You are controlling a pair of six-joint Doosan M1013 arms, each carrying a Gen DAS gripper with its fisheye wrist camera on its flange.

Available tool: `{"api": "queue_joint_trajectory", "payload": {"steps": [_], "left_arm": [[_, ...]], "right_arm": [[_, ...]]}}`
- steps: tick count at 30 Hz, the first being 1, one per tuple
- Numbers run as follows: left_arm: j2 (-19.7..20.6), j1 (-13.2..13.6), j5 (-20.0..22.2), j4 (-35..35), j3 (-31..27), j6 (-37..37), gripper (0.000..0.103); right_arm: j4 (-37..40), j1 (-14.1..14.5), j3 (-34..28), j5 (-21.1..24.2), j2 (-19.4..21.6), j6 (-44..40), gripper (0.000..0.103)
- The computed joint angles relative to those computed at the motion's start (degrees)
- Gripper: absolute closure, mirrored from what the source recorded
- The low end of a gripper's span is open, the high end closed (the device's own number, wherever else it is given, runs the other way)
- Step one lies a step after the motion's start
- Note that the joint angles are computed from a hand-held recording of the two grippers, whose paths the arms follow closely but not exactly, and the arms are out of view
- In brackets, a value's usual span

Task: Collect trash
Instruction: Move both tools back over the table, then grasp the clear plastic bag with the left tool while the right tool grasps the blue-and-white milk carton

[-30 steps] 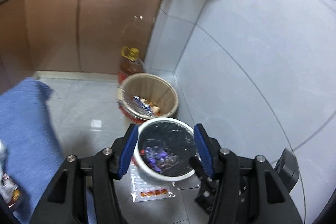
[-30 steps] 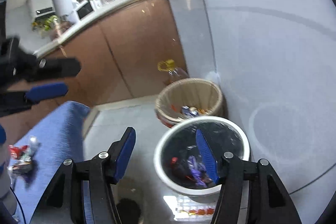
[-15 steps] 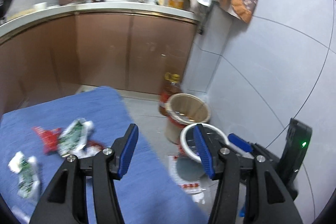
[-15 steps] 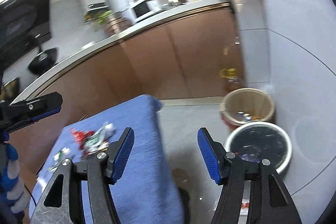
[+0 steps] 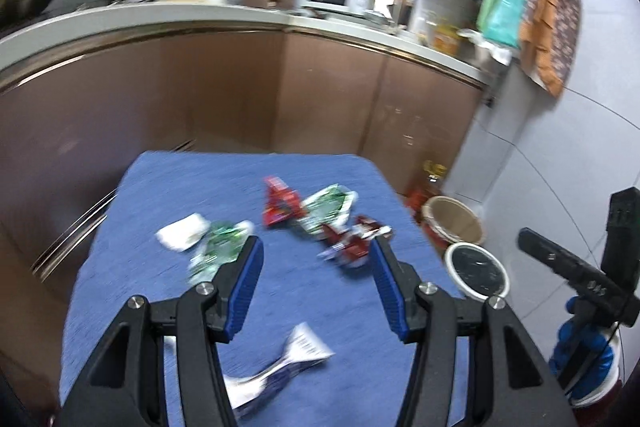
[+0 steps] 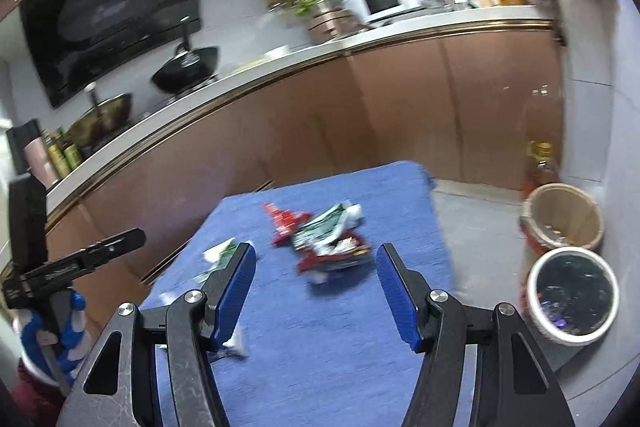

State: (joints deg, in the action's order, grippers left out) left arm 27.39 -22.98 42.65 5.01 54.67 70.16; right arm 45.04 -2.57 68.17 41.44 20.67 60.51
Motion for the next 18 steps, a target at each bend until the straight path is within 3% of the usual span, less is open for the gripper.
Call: {"api": "queue_joint_trajectory", "payload": {"steps": [7,18], "left_arm": [[-3.48,2.42,-1.36,0.93,8.74,-5.71,0.05],[-1.45,5.39,2.17,-5.33,9.88,-7.7,0.05]], "right_arm": [[3.8,1.57,-0.88,8.74,1.03,-0.31,0.043],[1.29,4.46,-4.75,20.9,5.02,3.46,0.043]]}}
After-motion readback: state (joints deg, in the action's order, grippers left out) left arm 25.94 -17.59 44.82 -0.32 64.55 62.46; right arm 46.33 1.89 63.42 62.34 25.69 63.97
